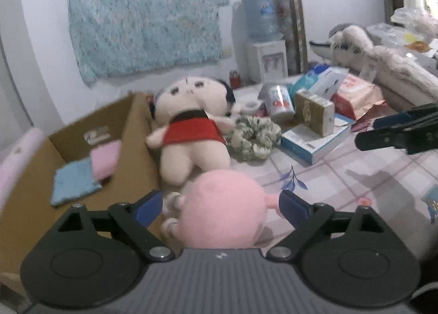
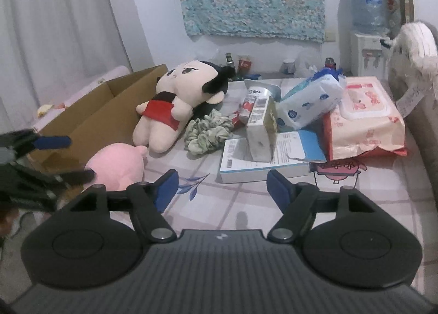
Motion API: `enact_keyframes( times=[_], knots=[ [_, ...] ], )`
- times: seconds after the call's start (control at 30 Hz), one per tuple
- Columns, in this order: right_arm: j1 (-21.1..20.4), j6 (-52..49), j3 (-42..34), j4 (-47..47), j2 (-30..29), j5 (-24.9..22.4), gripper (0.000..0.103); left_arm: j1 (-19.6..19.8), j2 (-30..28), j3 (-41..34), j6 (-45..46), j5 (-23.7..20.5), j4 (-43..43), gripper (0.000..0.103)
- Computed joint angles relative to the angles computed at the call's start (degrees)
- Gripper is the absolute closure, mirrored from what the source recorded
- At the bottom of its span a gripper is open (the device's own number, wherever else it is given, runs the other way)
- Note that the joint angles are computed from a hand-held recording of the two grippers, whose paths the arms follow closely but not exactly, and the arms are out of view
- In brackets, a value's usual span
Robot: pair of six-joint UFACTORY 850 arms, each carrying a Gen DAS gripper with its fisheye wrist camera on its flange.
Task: Organize soft objects
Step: 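Grasp the pink round plush with the left tool while the right tool grasps the small boxed carton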
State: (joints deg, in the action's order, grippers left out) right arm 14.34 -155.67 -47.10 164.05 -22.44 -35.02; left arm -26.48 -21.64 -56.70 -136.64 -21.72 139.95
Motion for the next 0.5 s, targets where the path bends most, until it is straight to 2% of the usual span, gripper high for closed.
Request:
enact_keyframes(
  times=[0.13, 0.2, 0.3, 0.5],
  knots=[
    [-0.75, 0.25, -0.36, 0.32, -0.49, -1.30, 0.030, 0.12, -5.56, -5.94, 10.10, 2.82, -12.84, 0.003],
    [-1.30, -0.11, -0.23, 0.90, -0.57, -2.61, 0.028, 0.06, -7.07, -6.52, 7.30, 1.73, -8.95, 0.007],
    [-2.24, 1.43, -1.32, 0.59, -1.68, -3.49, 0.024, 1.23, -8.79, -8.12, 2.26, 6.71, -5.15, 0.013],
    [-2.22, 1.83, -6.29, 2.25, -5.46, -0.94, 0.023, 1.38, -8.59, -6.38, -4.95, 3.83, 1.59, 0.019]
  ],
)
